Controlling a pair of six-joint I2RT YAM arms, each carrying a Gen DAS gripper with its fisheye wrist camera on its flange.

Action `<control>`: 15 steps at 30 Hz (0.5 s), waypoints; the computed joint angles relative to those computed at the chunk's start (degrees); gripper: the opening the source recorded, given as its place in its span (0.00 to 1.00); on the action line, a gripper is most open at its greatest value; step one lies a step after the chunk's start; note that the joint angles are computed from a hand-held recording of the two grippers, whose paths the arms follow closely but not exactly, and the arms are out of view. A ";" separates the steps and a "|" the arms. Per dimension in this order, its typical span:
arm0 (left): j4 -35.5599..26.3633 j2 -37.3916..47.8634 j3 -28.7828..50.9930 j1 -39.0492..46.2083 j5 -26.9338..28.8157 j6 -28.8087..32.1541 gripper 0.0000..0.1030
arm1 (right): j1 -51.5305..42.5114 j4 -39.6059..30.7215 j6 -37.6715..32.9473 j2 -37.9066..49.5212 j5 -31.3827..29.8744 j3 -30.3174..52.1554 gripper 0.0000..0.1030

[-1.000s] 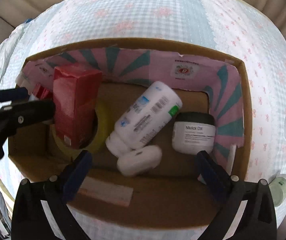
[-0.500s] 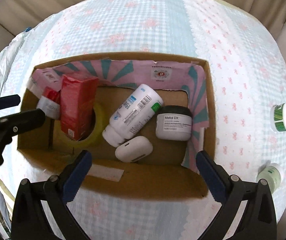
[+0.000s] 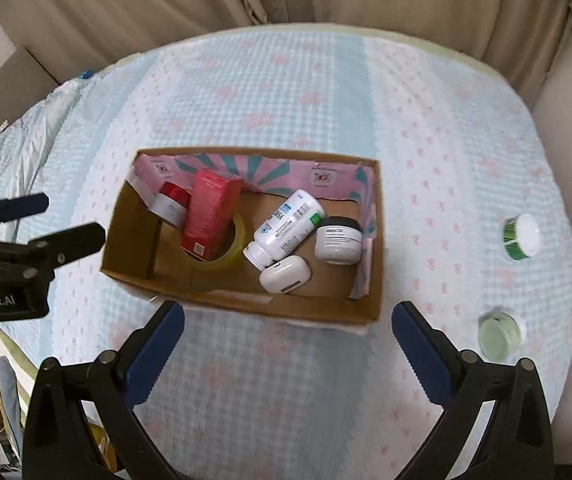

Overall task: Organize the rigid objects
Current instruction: 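Lift both tools out of the box and move toward the last two jars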

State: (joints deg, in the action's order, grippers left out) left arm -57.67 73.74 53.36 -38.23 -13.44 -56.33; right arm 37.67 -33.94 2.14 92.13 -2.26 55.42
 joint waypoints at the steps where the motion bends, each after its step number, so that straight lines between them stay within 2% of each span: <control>1: -1.15 -0.91 0.73 -1.13 -0.43 -1.04 1.00 | -0.06 -1.11 0.50 -1.76 0.18 -0.19 1.00; 7: -4.97 -3.34 6.84 -8.21 -4.03 -7.72 1.00 | -0.88 -8.53 2.57 -11.30 2.83 1.20 1.00; 11: -9.44 2.80 16.67 -12.26 -7.96 -8.94 1.00 | -4.57 -12.81 -0.40 -15.80 3.33 3.30 1.00; 13: -12.66 7.59 22.57 -13.89 -10.32 -10.56 1.00 | -8.36 -14.23 -2.93 -17.73 1.67 4.21 1.00; 15: -12.81 10.79 26.42 -14.93 -11.07 -11.01 1.00 | -13.35 -15.44 -6.64 -19.04 -0.30 5.34 1.00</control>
State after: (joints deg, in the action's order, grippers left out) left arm -70.49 84.53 79.78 -53.16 -24.51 -67.34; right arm 24.32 -49.38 -4.50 73.09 -2.57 60.76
